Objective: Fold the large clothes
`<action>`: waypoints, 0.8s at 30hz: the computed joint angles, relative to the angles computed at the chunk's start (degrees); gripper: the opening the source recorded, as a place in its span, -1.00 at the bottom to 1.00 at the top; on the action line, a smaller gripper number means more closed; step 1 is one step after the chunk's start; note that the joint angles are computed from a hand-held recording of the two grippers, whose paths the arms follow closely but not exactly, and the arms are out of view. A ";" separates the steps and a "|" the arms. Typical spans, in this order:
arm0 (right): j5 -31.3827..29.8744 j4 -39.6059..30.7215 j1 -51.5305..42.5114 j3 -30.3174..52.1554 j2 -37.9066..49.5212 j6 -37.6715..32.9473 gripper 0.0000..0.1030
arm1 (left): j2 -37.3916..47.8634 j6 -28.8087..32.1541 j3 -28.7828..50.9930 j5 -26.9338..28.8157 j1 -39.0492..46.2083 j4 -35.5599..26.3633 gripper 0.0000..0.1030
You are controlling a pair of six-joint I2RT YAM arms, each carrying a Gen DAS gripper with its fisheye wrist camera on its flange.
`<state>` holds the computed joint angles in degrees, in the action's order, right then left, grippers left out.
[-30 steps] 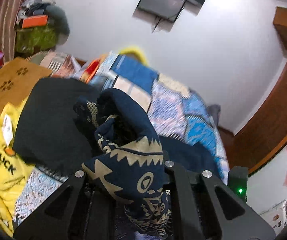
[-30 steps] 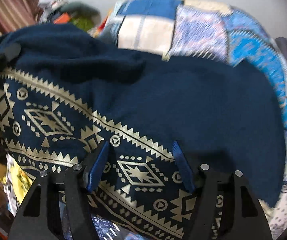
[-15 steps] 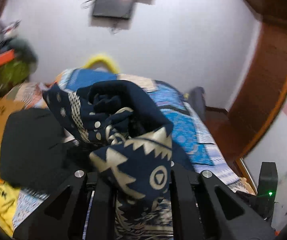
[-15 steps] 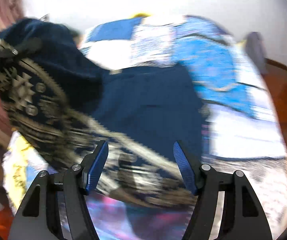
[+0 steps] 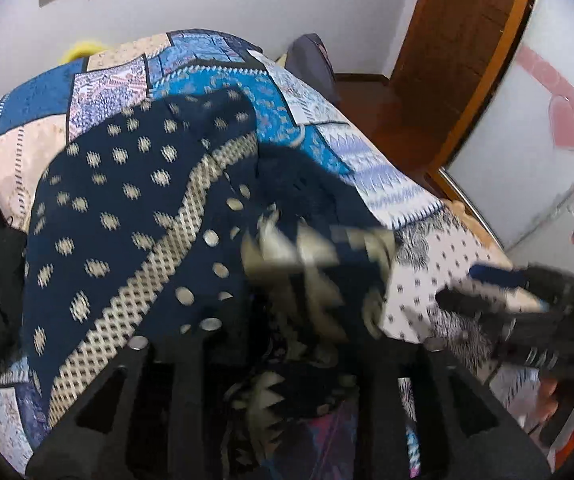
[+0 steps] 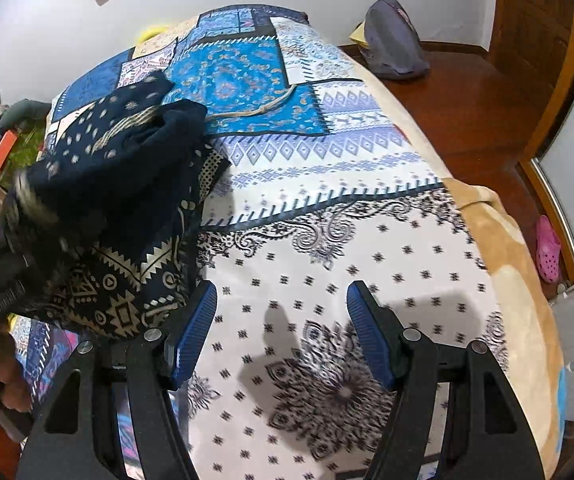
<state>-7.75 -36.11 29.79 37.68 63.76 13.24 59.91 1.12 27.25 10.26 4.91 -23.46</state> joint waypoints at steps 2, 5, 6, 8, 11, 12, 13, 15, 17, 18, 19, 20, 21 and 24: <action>0.00 -1.39 -0.53 0.82 -1.16 -1.11 0.24 | -5.11 2.40 -0.80 3.62 1.76 -4.38 -0.13; 0.32 -3.40 -0.05 3.11 -3.27 -2.02 0.24 | -11.10 6.39 0.79 6.76 4.19 -12.71 -0.12; 0.41 -4.23 0.64 4.12 -4.13 -1.80 0.24 | -12.59 7.43 1.37 7.99 5.40 -14.91 -0.12; 0.22 -3.86 2.08 6.05 -4.08 -1.22 0.24 | -17.55 11.02 3.17 11.83 10.38 -21.22 -0.12; 0.99 -2.44 6.59 9.39 -3.23 0.83 0.24 | -19.93 16.93 6.51 15.92 19.92 -25.81 -0.12; 1.15 -1.94 7.90 10.39 -2.67 1.30 0.24 | -19.50 18.47 7.37 16.69 22.69 -25.98 -0.10; 1.06 -1.03 9.43 11.73 -1.58 1.82 0.24 | -18.64 20.20 8.30 17.35 25.70 -25.83 -0.07; 0.10 0.79 11.98 14.20 1.28 2.81 0.24 | -15.74 21.54 9.20 16.35 29.77 -22.97 0.03; 0.98 2.07 14.83 16.23 4.54 3.84 0.25 | -11.68 22.81 9.42 15.31 33.00 -20.18 0.03; 1.64 3.21 16.25 16.77 6.33 3.93 0.25 | -8.90 23.34 9.45 14.99 33.99 -18.54 0.04; 1.84 4.82 17.31 16.70 8.06 3.74 0.26 | -5.73 24.28 9.38 14.30 35.13 -17.64 0.05; 1.51 6.28 17.90 16.41 9.62 3.77 0.26 | -2.87 24.59 9.17 13.68 35.38 -16.58 0.05; 1.10 7.60 18.22 16.04 11.77 4.25 0.26 | 0.03 25.01 8.94 13.19 35.63 -15.77 0.06; -0.11 10.14 18.08 13.57 16.96 5.83 0.26 | -2.76 26.27 2.01 7.60 33.20 -9.20 0.18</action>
